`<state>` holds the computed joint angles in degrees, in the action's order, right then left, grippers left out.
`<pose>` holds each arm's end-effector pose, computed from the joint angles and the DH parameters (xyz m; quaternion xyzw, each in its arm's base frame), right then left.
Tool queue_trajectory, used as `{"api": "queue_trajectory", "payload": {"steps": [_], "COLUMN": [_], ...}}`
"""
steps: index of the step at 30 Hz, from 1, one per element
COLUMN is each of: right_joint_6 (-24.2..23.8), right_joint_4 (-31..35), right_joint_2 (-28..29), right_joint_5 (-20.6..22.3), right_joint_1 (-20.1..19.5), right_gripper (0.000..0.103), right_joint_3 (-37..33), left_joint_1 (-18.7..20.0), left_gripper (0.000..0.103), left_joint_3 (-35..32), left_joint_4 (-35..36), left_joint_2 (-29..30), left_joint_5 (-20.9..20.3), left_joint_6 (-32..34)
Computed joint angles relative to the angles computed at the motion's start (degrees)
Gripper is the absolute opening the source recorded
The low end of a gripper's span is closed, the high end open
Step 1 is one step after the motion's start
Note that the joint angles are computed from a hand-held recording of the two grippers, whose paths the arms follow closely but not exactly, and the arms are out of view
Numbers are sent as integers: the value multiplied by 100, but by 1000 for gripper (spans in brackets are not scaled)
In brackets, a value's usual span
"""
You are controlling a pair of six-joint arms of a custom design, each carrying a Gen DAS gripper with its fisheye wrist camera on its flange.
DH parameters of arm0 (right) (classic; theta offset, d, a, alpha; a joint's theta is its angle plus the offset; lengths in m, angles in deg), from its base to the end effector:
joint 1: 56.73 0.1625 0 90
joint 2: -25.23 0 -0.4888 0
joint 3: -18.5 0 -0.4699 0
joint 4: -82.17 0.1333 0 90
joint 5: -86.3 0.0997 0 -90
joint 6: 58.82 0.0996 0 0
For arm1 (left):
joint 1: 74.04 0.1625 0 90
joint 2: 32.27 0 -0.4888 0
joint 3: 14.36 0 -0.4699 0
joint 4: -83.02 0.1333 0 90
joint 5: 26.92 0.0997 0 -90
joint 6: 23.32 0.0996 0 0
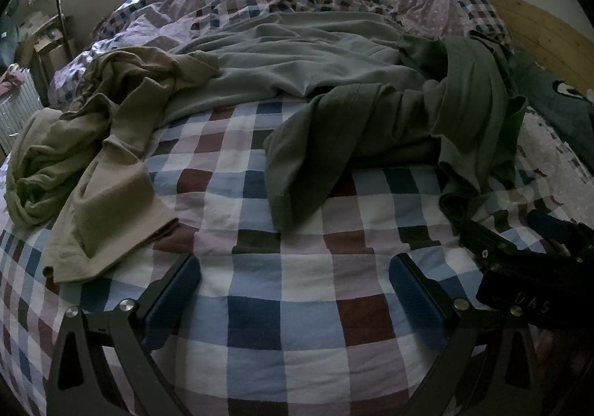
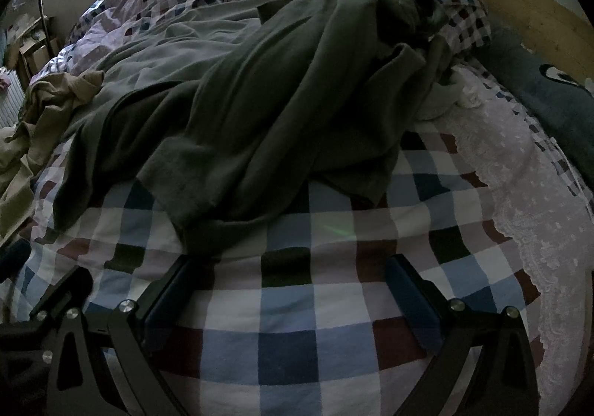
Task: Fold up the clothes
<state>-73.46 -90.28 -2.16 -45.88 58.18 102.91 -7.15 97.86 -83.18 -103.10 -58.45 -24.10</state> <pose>0.4021 -0.7081 -0.0307 0.2334 -0.8833 0.2360 0.3312 -0.0445 -0.6601 0.3277 0.0179 0.8452 -0.3518 0.4019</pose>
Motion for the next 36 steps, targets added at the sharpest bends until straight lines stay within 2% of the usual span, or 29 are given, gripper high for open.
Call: {"api": "queue_trajectory", "payload": {"steps": [8,36], "right_joint_6": [29,33], "right_joint_4": [-34,-79], "right_joint_2": [11,55], "right_joint_5": [-59,-137], "right_joint_1": [16,34], "right_gripper": [103,103], "right_joint_3": [13,-14], "left_joint_1": [-22,-6], "left_gripper": [103,103], "left_joint_3": [-17,-1], "left_joint_4": [31,-44], "left_joint_2": [39,26], "left_joint_5": [95,39], "left_joint_6": [-7,54]}}
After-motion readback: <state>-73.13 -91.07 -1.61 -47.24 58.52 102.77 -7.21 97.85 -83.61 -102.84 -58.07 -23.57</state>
